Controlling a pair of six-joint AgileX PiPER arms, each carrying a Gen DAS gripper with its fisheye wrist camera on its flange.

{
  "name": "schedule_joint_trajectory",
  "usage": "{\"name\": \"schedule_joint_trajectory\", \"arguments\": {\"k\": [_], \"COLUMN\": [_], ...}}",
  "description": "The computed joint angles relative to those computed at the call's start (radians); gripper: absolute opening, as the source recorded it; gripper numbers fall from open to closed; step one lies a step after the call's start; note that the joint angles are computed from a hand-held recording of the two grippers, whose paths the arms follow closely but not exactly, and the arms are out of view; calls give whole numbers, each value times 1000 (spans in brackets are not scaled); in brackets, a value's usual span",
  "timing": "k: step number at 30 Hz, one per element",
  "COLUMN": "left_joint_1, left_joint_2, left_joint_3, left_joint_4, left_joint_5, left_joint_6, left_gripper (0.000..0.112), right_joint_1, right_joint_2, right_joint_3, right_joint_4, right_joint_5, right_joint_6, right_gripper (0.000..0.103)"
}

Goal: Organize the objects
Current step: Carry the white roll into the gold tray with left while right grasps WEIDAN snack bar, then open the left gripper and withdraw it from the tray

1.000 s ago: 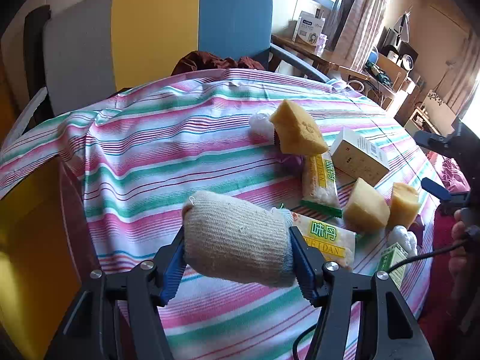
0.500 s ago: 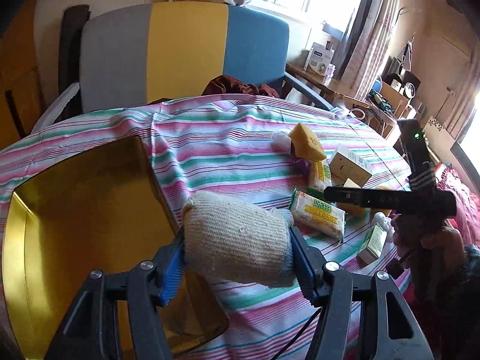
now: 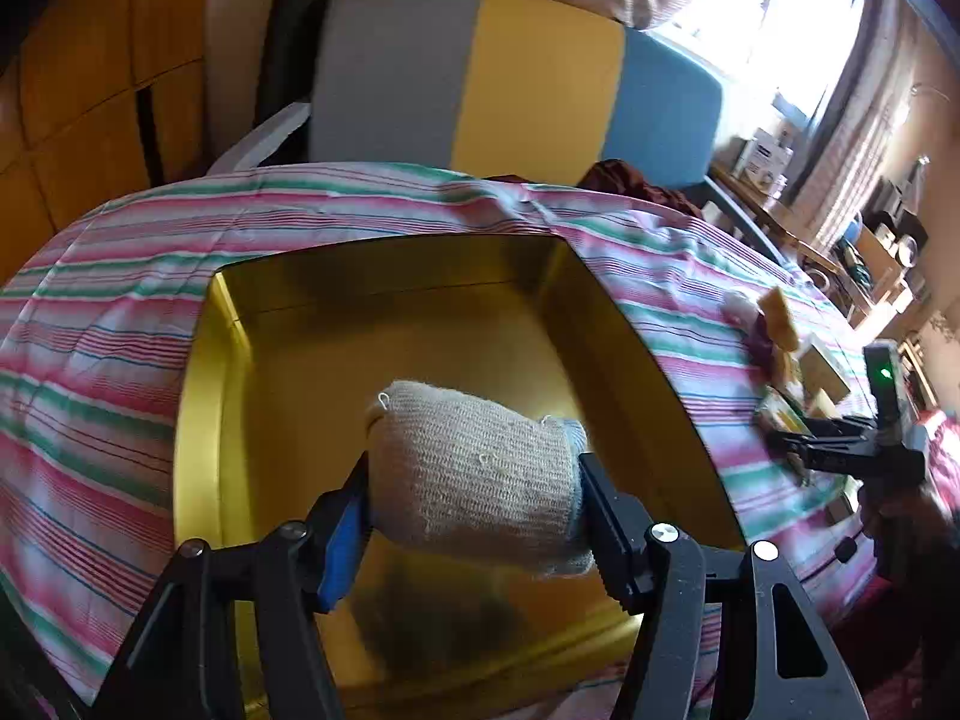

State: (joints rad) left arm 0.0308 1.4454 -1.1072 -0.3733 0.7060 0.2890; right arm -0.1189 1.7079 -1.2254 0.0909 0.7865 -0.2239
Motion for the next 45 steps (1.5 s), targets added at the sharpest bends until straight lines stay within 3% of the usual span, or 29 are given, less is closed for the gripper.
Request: {"name": "schedule_joint_trajectory", "arguments": {"k": [6, 14, 18, 23, 25, 28, 36, 40, 45], "left_joint_1": [101, 78, 69, 76, 88, 91, 69, 3, -86], "left_joint_2": [214, 456, 516, 551, 524, 452, 54, -120, -261], "left_joint_3": [-214, -501, -557, -598, -571, -500, -47, 131, 243], "left_joint_4": [33, 172, 216, 244, 218, 232, 306, 498, 679], "left_joint_5": [69, 130, 122, 113, 95, 54, -136, -162, -134], "left_joint_6": [-31, -159, -193, -225, -206, -207, -268, -459, -686], "left_gripper": [64, 65, 65, 75, 82, 83, 85, 86, 87], "right_joint_1": [-16, -22, -28, -29, -31, -25, -11, -9, -17], "right_joint_2": [-1, 13, 12, 15, 15, 8, -26, -36, -42], "right_joint_3": [8, -2, 0, -2, -2, 7, 37, 43, 40], "right_joint_4": [3, 14, 14, 8, 6, -3, -43, -62, -68], "right_joint_5": [-10, -8, -9, -14, -16, -24, -38, -39, -31], "right_joint_6": [-23, -40, -49, -53, -56, -54, -46, -39, -41], "right_gripper": [53, 53, 53, 53, 53, 53, 49, 49, 49]}}
